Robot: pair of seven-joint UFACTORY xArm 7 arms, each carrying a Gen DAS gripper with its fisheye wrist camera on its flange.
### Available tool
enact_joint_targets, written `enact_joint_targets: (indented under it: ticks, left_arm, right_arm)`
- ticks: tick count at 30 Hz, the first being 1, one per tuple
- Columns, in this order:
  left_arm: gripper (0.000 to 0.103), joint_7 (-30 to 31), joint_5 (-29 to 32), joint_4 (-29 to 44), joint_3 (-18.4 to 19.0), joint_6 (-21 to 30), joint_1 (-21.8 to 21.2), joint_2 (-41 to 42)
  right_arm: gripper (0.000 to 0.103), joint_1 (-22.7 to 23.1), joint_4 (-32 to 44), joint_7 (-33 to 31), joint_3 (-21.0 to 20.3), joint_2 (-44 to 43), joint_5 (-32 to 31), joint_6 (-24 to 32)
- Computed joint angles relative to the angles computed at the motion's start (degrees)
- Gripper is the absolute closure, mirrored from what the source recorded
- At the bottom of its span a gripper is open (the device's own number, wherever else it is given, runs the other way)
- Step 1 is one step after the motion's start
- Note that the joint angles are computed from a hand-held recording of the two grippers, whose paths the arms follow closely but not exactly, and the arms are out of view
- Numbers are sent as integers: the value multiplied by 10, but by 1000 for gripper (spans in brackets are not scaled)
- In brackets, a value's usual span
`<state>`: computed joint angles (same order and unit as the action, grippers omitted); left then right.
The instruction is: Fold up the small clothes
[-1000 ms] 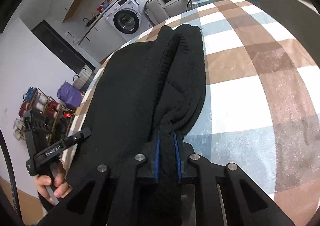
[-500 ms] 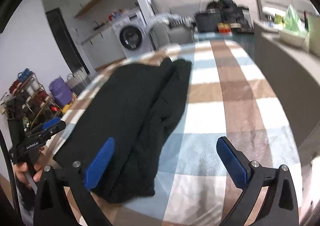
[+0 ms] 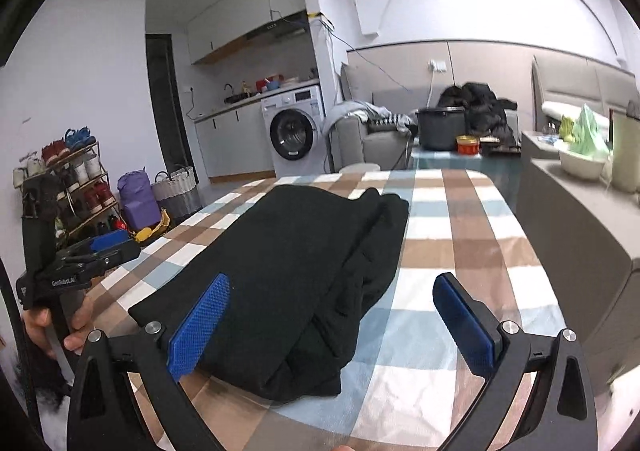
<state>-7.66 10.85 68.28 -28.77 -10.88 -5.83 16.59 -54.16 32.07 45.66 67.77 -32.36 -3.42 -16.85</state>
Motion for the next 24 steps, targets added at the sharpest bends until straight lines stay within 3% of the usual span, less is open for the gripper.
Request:
enact_joint_targets:
  ticks: [3,6,8,14,24]
  left_arm:
    - [1,-5,5,-5,1,-16,1,2]
    - [1,-8,7,-12,43,-38,-36,-1]
    - [1,-17,16,-11,51,-37,-43,-1]
    - [1,-41,47,-3,29,-29,-19,8]
    - [1,-50,68,3,4,-23,8,17]
  right_arm:
    - [0,-9,3,-6,7,-1,-4,-6]
    - [0,-27,-1,2,23,-37,7,-18]
    - [0,-35,-5,11,29,-57,10,-29]
    - [0,-35,-4,-5,23,-15,-3,-47]
    - [0,-27,-13,-24,22,-4,30,-60]
